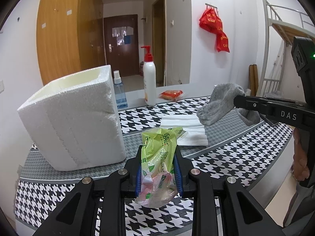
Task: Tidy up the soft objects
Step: 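Carry the snack packet and grey sock up over the white foam box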
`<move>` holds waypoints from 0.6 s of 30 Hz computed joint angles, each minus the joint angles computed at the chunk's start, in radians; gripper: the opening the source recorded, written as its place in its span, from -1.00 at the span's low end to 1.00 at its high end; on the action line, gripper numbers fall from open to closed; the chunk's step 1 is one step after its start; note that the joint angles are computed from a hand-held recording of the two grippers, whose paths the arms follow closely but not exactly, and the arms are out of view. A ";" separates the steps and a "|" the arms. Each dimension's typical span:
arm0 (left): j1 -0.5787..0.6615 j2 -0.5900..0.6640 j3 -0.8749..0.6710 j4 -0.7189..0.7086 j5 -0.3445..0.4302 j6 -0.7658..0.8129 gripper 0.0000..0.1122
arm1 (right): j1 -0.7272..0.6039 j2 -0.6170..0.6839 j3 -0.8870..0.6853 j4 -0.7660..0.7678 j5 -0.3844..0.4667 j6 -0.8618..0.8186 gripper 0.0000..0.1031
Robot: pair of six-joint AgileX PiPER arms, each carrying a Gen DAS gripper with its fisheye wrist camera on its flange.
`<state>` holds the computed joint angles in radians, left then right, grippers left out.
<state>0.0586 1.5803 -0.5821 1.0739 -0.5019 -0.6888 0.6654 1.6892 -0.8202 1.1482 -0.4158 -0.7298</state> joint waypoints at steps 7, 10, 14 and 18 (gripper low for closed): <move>0.026 -0.032 0.007 0.060 -0.026 -0.045 -0.50 | 0.032 -0.030 0.019 0.018 -0.030 -0.020 -0.65; 0.037 -0.045 0.004 0.073 -0.039 -0.058 -0.50 | 0.044 -0.036 0.016 0.024 -0.043 -0.026 -0.65; 0.039 -0.058 -0.002 0.067 -0.043 -0.051 -0.50 | 0.058 -0.041 0.011 0.030 -0.060 -0.035 -0.65; 0.040 -0.070 -0.015 0.066 -0.051 -0.055 -0.50 | 0.066 -0.040 0.003 0.030 -0.070 -0.044 -0.65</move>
